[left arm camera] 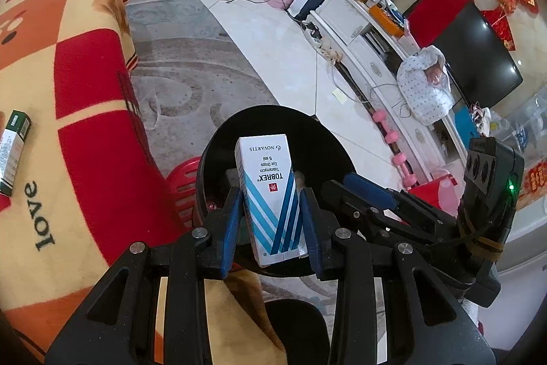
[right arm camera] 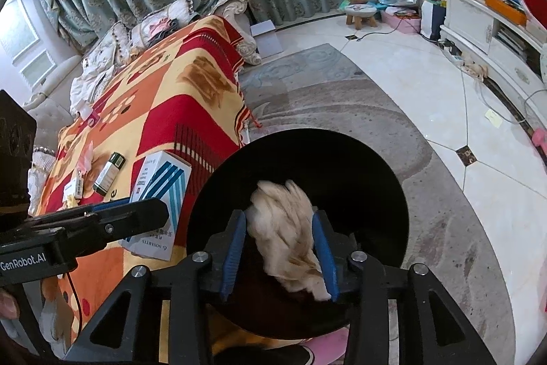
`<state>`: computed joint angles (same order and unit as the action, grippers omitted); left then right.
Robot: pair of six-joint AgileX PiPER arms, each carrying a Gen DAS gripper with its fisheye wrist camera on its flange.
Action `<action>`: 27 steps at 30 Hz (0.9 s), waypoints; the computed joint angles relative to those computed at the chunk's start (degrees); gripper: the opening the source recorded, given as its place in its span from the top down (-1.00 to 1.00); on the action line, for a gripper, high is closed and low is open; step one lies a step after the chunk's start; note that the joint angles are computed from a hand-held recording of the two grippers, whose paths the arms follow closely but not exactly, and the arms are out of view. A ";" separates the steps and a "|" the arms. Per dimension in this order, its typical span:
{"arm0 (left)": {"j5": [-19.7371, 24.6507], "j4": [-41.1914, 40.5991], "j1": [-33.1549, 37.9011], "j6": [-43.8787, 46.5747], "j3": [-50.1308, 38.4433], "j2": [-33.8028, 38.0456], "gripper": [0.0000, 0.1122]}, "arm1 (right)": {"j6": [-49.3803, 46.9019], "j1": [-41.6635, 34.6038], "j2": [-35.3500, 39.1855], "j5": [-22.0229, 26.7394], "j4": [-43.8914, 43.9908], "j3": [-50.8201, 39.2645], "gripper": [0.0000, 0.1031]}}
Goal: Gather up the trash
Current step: 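Carry the TOBREX box and brown paper over the black bin and open both tools, then move both tools back over the remaining trash on the blanket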
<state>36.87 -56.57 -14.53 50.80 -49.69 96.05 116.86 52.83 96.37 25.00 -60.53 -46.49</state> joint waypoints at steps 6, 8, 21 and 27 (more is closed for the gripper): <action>0.84 -2.62 0.49 2.52 0.61 0.06 0.17 | 1.54 0.01 -0.77 0.35 -0.59 0.86 0.16; 1.30 -2.95 0.97 2.96 0.56 0.40 0.16 | 1.57 0.12 -0.71 0.44 -0.41 0.88 0.15; -2.20 5.19 2.74 -1.93 4.55 -5.93 0.15 | -1.39 1.09 1.32 -0.30 2.54 -1.42 0.10; -3.77 10.67 6.68 -3.49 8.09 -10.67 0.15 | -5.46 2.50 4.18 -0.37 5.94 -5.32 0.03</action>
<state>33.10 -45.90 -7.84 47.31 -41.59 85.38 111.40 55.33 100.55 24.62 -54.59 -51.80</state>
